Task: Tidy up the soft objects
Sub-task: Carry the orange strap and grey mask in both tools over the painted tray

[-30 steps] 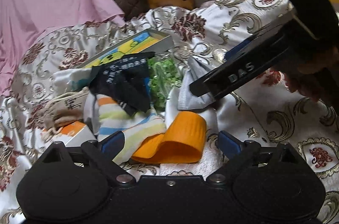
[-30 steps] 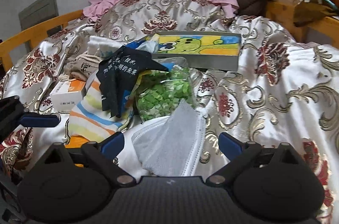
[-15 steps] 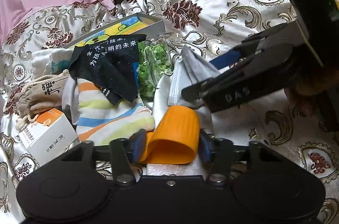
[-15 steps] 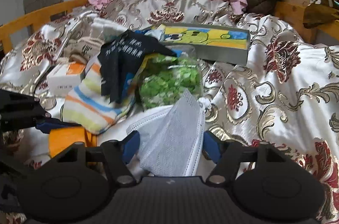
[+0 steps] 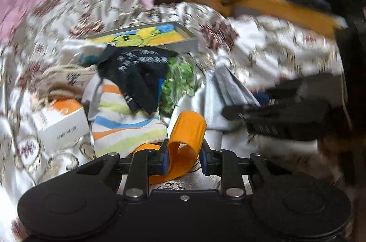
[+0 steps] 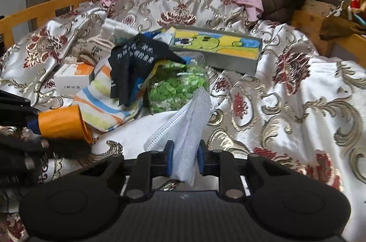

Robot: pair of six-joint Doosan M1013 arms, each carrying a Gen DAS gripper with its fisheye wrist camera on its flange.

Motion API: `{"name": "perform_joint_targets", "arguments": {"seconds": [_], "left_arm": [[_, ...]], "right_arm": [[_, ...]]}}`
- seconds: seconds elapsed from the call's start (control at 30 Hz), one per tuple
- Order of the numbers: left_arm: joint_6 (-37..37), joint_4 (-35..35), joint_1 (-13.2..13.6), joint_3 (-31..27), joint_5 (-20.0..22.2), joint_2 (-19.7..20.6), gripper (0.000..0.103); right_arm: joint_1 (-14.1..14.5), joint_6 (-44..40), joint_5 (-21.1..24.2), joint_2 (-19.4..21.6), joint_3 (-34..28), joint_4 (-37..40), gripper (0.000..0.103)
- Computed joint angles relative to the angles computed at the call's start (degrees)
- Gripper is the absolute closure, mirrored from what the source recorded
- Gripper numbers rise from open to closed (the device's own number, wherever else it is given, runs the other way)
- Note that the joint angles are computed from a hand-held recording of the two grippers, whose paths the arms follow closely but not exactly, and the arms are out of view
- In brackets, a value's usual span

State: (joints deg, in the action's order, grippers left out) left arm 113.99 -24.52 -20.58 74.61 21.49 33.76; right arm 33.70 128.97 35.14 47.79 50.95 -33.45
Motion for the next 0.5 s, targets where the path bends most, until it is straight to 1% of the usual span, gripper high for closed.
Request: {"name": "perform_joint_targets", "arguments": {"seconds": [0.03,0.13,0.2,0.23,0.3,0.4,0.47,0.5], "left_arm": [[-1.02,-1.29,0.10,0.32,-0.31,-0.34,0.077],[-2.69,-6.36,0.53,1.43,-1.17,-1.46,0.077],[-1.82,-11.09,0.84,2.10,-1.98,-2.21,0.077],[-1.07,-13.19,0.94,2.25,-2.29,-2.51,0.077],[0.72,-16.60,1.12,2.30,-3.05,-3.10,0.077],[0.16,-16.15,1.34,1.18,-3.42,-3.67,0.077],[-1.36,-15.30,1.85,-0.95,-2.09,-3.63,0.077],[-1.88,-14.89,2.15,-1.93,-1.62,-3.59,0.077]], "right_arm": [[0.04,1.50,-0.72,-0.67,1.00,-1.09,0.084],[0.17,8.18,-3.79,-2.86,4.35,-6.24,0.084],[0.13,13.26,-6.75,-4.25,6.62,-10.18,0.084],[0.20,17.11,-7.88,-4.95,7.77,-13.68,0.084],[0.24,22.78,-9.37,-5.86,9.26,-19.02,0.084],[0.19,30.37,-11.86,-6.81,10.91,-26.54,0.084],[0.05,34.22,-13.42,-7.08,11.34,-30.72,0.084],[-0.05,34.37,-13.69,-6.93,10.77,-31.09,0.084]]}}
